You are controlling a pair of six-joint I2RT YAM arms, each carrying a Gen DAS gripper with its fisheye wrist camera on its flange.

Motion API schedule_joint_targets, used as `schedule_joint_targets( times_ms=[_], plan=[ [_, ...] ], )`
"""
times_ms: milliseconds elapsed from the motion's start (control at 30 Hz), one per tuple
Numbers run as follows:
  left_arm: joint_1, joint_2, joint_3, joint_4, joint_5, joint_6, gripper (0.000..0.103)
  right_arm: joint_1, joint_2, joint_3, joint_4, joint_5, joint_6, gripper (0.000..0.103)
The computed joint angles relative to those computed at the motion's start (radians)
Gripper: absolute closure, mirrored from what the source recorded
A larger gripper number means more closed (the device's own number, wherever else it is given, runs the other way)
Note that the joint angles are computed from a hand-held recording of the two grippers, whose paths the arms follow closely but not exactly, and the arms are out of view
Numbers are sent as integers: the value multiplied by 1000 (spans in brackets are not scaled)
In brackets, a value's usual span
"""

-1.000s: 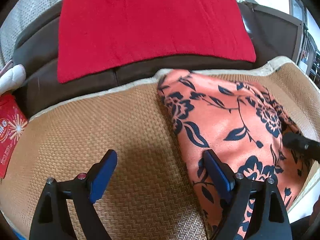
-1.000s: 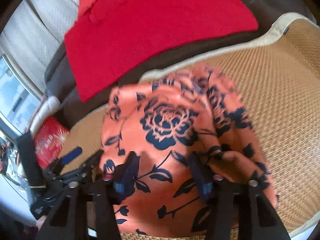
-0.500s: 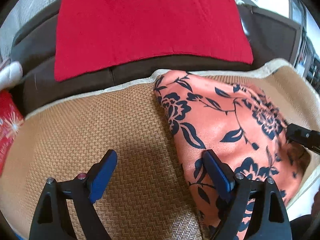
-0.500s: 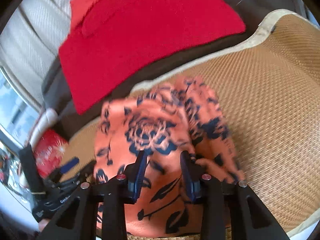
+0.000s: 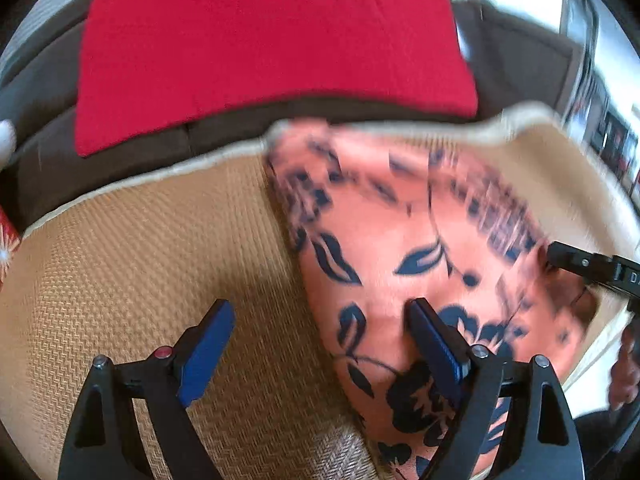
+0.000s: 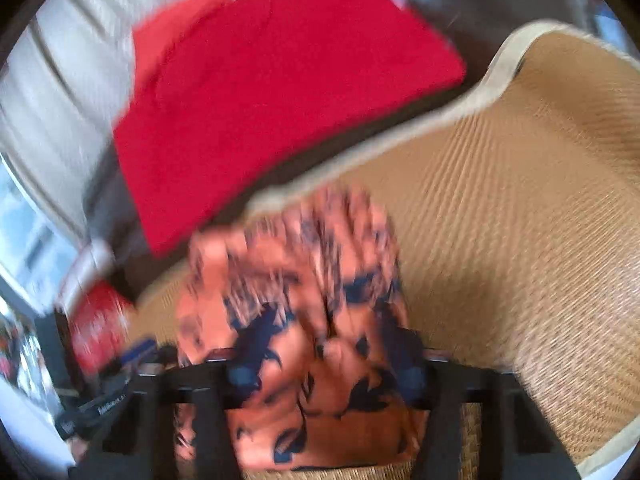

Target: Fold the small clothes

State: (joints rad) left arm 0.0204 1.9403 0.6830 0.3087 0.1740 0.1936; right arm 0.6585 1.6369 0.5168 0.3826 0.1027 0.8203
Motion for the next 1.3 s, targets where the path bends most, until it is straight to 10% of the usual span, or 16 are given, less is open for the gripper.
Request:
schedule_joint_targets(
  times_ms=[1100,1300],
  plan=[
    [55,-126,-64,88,18,-32,13,-91,-145,-165,139,-19,146,38],
    [94,-59,54,-142,248,1,13,-118,-137,-199,230,-77,175,26]
  ],
)
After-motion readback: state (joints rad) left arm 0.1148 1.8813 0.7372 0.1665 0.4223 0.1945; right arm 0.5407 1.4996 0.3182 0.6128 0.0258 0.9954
